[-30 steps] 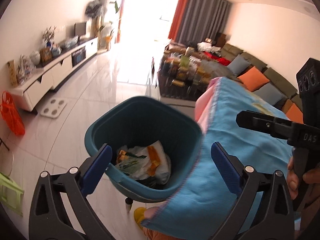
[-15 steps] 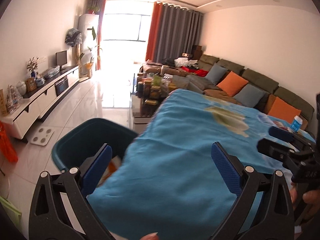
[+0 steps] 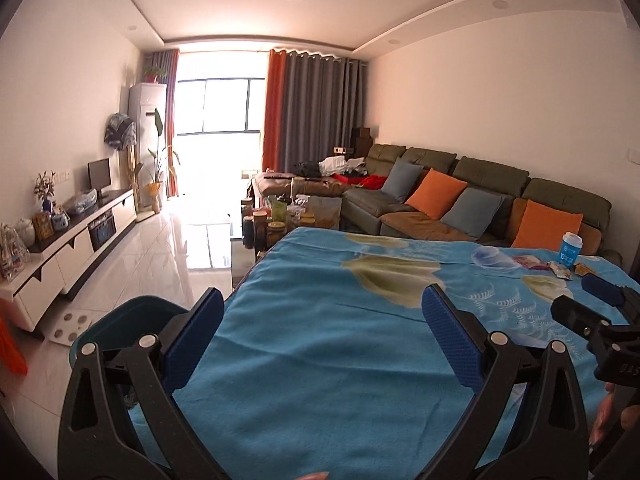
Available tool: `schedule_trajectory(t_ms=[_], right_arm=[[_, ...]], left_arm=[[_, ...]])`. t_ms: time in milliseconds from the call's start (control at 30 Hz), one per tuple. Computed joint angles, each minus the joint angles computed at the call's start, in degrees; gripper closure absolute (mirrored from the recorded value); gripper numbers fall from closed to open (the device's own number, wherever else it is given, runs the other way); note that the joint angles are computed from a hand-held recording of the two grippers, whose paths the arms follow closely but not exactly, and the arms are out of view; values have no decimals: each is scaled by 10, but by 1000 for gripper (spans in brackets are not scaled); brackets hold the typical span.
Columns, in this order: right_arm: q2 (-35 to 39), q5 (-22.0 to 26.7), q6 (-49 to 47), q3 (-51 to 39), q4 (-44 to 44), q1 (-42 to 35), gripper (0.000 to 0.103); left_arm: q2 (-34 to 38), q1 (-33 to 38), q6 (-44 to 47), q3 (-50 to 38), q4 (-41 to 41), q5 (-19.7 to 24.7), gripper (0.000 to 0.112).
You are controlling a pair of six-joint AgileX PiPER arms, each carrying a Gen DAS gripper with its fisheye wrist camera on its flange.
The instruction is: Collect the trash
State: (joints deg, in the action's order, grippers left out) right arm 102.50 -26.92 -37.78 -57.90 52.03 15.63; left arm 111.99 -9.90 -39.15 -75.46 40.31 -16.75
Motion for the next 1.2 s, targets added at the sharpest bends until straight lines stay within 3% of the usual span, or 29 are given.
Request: schedule_trajectory(t_ms=[67,300,467,1200], right_arm=[[-9,-27,3,17,0,5,7],[-32,-77,10,49,8,17,7],[-45,-113,13,66,18,26,7],[-73,-158,-1,91,45,41,7]], left_arm=[[0,-12,64,6,-62,-8,15],[-11,-30,175,29,-166,-36,15],[-23,-30,196,49,-183,-59,15],[-41,-40,228,83,-210,-98,15]])
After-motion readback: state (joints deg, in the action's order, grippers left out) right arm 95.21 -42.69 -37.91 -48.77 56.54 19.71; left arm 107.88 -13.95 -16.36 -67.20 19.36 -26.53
